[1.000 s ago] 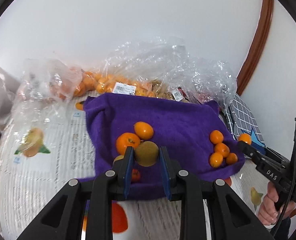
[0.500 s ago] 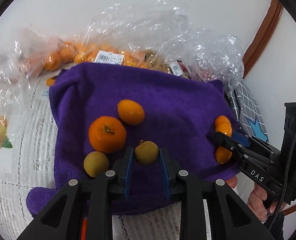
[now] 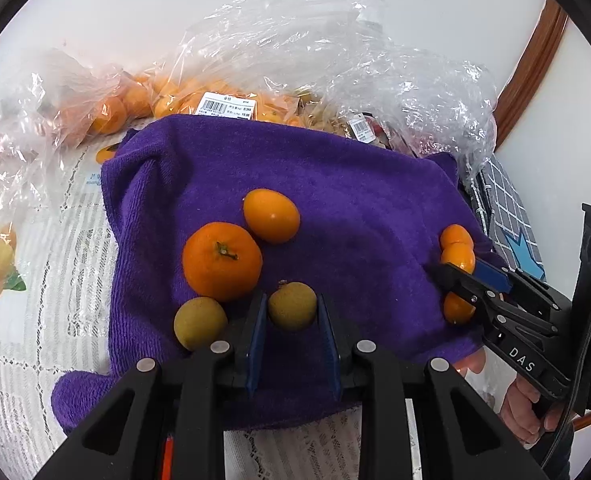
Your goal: Organize fruits
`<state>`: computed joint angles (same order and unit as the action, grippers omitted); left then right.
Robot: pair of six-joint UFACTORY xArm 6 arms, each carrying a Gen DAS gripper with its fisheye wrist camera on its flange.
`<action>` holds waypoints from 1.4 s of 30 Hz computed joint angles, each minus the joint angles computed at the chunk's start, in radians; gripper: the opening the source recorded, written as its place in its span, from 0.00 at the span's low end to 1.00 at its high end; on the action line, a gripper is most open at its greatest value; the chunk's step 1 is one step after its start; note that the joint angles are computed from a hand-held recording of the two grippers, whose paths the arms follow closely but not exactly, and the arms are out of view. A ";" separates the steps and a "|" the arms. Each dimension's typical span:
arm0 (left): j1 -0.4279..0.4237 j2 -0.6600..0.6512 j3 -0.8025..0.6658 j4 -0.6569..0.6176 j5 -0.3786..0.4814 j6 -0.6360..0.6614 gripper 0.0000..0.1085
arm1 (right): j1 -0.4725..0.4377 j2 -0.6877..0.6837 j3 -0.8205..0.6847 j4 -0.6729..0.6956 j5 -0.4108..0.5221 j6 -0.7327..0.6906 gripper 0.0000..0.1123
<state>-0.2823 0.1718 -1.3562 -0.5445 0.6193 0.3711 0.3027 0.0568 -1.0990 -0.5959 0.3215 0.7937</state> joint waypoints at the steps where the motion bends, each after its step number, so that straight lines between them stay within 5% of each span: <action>1: 0.000 -0.001 0.001 -0.006 -0.001 0.003 0.23 | 0.000 -0.001 0.003 -0.003 -0.003 0.000 0.30; 13: -0.003 -0.072 0.064 0.070 -0.050 -0.072 0.43 | 0.008 -0.076 0.037 -0.034 0.040 0.067 0.32; 18: -0.008 -0.159 0.133 0.098 -0.073 -0.090 0.48 | 0.032 -0.202 0.086 -0.105 0.107 0.174 0.45; 24: -0.029 -0.320 0.275 0.186 -0.173 -0.166 0.63 | 0.115 -0.366 0.122 -0.126 0.329 0.272 0.58; 29: -0.051 -0.446 0.358 0.283 -0.165 -0.254 0.71 | 0.205 -0.480 0.151 -0.140 0.490 0.343 0.61; 32: -0.061 -0.512 0.402 0.332 -0.161 -0.314 0.79 | 0.274 -0.535 0.164 -0.183 0.585 0.391 0.76; 42: -0.087 -0.688 0.502 0.492 -0.160 -0.455 0.84 | 0.478 -0.657 0.189 -0.290 0.818 0.492 0.87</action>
